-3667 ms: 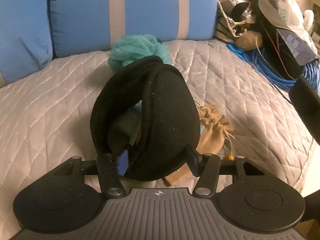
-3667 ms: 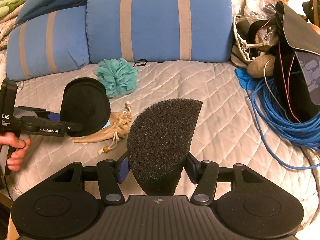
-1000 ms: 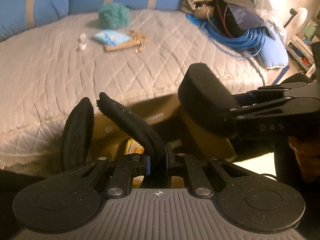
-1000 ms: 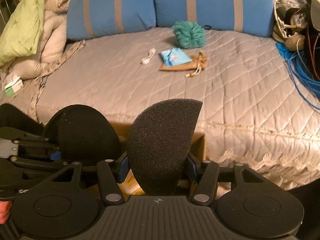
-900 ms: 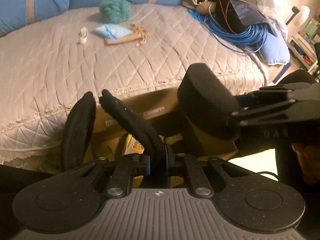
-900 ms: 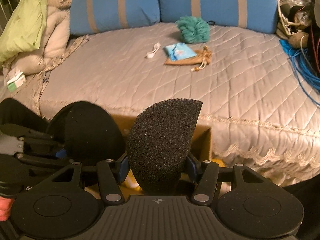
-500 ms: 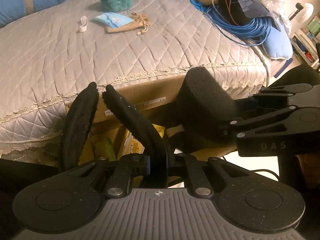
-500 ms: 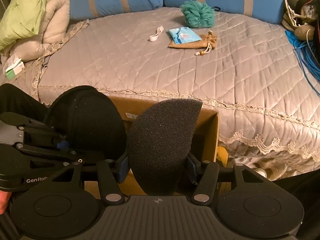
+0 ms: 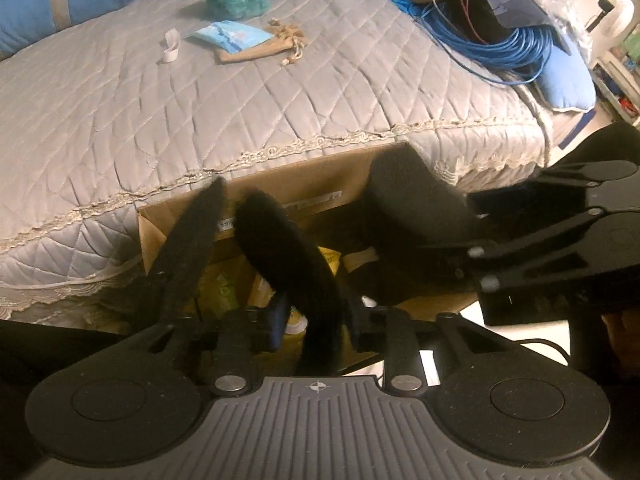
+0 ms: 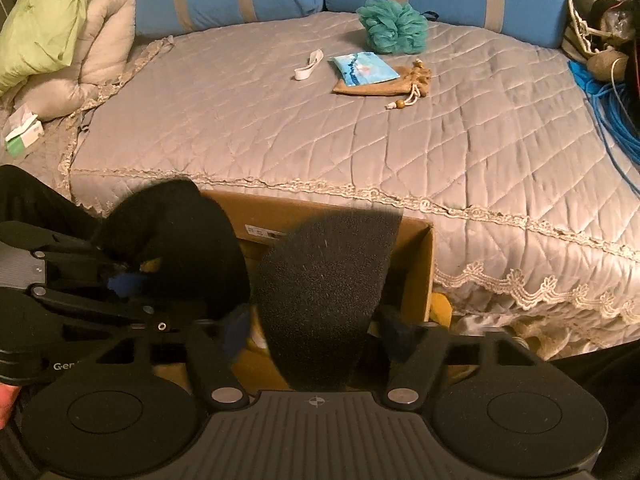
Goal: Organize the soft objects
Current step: 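Open both grippers to drop the earmuffs and sponge into the box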
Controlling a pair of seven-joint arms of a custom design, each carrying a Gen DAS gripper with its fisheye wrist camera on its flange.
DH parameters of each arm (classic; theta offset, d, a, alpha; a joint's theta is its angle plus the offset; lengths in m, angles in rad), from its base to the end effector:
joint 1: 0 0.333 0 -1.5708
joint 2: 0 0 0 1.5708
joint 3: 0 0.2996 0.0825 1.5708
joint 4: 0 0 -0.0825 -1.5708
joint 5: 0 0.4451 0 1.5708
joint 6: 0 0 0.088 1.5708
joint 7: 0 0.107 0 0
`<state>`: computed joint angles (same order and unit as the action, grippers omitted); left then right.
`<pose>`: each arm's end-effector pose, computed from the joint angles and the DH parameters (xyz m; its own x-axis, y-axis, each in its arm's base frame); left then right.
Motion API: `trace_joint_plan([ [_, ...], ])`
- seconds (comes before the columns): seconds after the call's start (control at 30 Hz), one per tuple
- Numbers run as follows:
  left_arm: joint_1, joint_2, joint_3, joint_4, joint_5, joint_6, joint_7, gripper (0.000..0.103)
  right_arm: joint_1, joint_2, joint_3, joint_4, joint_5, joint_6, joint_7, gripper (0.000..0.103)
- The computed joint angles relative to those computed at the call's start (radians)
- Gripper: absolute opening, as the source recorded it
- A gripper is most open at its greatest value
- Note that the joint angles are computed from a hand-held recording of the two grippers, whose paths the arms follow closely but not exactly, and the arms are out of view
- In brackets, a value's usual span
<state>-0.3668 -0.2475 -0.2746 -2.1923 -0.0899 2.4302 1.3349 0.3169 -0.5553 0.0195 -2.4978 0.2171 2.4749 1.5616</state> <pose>0.4610 -0.3526 0.4987 -0.3764 -0.9181 0.1238 -0.8490 0.2884 -0.4427 0.4598 0.1604 0.4987 0.2543 -0.9491 -0.1861 -0.8593 -0.1334 -0.4938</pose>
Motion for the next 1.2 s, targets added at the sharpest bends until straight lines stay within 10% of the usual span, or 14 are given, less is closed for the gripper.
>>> trace_joint_plan([
  [0.4, 0.031, 0.003, -0.016, 0.008, 0.110, -0.024, -0.154, 0.059, -0.029, 0.023, 0.026, 0.021, -0.067, -0.038, 0.070, 0.103],
  [1.0, -0.027, -0.109, 0.048, -0.157, -0.067, 0.416, -0.050, 0.083, -0.024, -0.008, 0.009, -0.007, -0.050, 0.032, 0.101, 0.103],
  [1.2, -0.022, -0.112, 0.042, -0.163, -0.076, 0.428, -0.037, 0.083, -0.020, -0.010, 0.006, -0.006, -0.038, 0.036, 0.101, 0.103],
])
